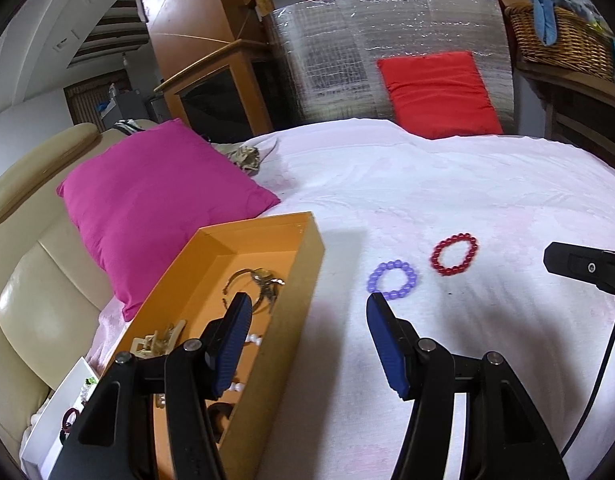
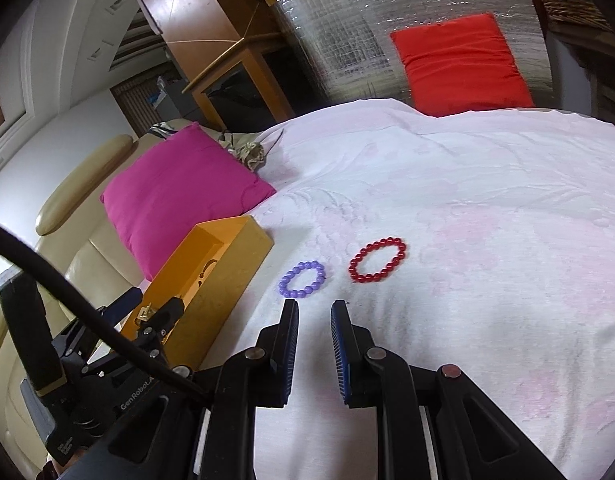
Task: Organize jewelry
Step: 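Move left tool to the purple bead bracelet while right tool moves to the red bead bracelet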
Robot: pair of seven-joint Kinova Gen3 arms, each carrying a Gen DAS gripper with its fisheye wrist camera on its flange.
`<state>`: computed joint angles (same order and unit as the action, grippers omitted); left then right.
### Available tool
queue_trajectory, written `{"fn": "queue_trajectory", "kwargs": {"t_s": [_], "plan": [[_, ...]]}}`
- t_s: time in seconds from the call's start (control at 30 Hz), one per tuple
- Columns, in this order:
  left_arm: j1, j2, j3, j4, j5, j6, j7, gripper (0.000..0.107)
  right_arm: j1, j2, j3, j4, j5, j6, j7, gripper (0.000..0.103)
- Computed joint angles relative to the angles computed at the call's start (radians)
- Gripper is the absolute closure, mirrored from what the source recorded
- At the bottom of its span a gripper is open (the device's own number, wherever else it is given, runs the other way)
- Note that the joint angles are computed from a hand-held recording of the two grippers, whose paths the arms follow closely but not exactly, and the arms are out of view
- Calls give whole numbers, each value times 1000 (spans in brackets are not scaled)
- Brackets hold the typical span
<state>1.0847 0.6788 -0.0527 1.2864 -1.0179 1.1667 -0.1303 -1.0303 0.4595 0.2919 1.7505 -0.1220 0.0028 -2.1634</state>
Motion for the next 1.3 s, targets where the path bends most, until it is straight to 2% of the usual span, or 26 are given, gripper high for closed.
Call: {"fn": "queue_trajectory", "kwargs": {"t_s": [0.13,0.4,0.77,0.9,1.1,1.2,1.3], "plan": [[-1,17,4,-32,8,0,-24,47,9,-2,5,7,-5,0,-4,84],[-8,38,-8,-75,45,-14,-62,47,83,22,-35,-34,6,34,-20,84],[-44,75,-21,-138,109,-34,-154,47,233,119,-165,-178,104,156,-72,84],[-89,99,-13,-177,175,-53,-231,47,279,150,-209,-223,125,186,-83,84],[-199,97,15,-175,358,-154,-319,47,332,196,-263,-290,140,214,-77,84],[-198,109,-12,-182,380,-163,-328,47,328,228,-254,-344,152,253,-81,84],[-198,120,-23,-194,391,-171,-347,47,299,263,-211,-410,175,320,-117,84]]}}
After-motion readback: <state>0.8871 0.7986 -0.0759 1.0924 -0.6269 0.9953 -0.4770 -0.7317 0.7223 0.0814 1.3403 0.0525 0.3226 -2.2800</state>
